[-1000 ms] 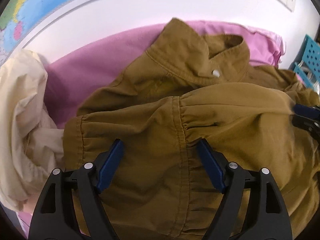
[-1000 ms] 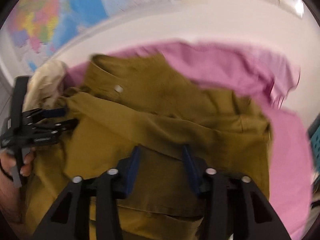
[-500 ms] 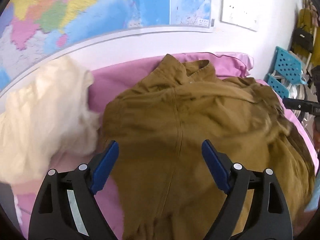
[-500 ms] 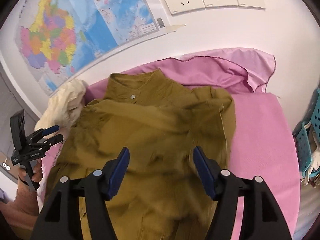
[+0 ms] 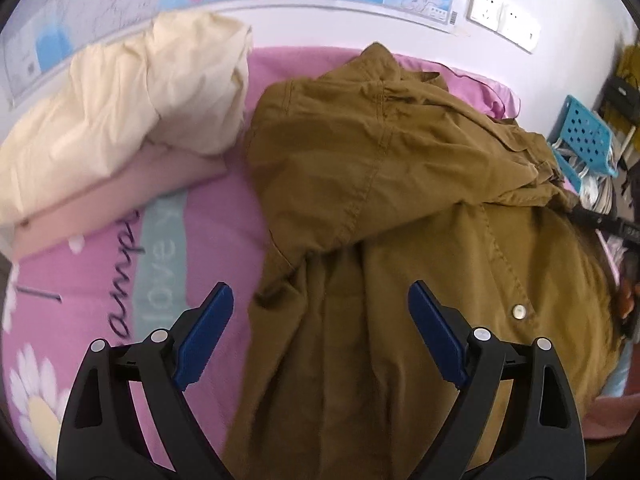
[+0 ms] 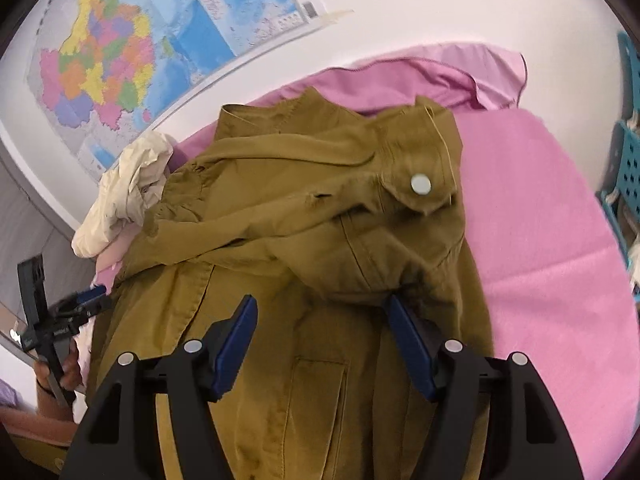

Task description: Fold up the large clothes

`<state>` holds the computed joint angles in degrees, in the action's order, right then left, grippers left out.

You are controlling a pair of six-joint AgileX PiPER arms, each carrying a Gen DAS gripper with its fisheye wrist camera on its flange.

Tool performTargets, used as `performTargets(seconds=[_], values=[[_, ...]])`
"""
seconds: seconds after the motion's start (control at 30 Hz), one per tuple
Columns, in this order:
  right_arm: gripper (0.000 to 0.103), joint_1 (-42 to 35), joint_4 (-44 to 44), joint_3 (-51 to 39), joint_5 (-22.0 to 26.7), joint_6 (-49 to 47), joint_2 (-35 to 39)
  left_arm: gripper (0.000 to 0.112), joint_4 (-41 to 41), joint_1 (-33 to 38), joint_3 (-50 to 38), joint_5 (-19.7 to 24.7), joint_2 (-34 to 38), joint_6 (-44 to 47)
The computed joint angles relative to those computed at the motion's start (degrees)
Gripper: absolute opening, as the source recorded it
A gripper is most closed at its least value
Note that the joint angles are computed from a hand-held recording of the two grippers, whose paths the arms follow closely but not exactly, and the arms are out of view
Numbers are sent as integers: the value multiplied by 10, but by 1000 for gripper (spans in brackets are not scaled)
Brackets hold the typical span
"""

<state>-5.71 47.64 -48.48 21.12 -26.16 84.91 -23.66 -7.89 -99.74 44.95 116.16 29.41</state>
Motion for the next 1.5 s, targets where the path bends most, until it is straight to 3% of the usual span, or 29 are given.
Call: performTargets(seconds=[0.23,0.57,0.77,0.9,1.1,1.2,1.37,1.5], values=[[68,-1,79,21,-7,-62,-28,88,5,-16,54,-39,-35,2],[71,3,72,50,-9,-45,-65,88,14,1,83,-51,-54,-1],[73,0,62,84,-9,-34,-112,88,70,4,134,-90,-87,-42],[75,-10,65,107,0,-40,-138,88,60,11,164,-103,-108,-33],[78,-29,112,148,15,-77,-170,93,55,18,203,-115,-131,-20],[79,-39,89,171,18,-51,-197,95,35,30,222,-107,-140,7],[81,-83,73,208,43,-40,-253,95,-67,85,260,-88,-152,101],[83,-139,108,240,82,-82,-284,95,-136,126,266,-28,-144,167]])
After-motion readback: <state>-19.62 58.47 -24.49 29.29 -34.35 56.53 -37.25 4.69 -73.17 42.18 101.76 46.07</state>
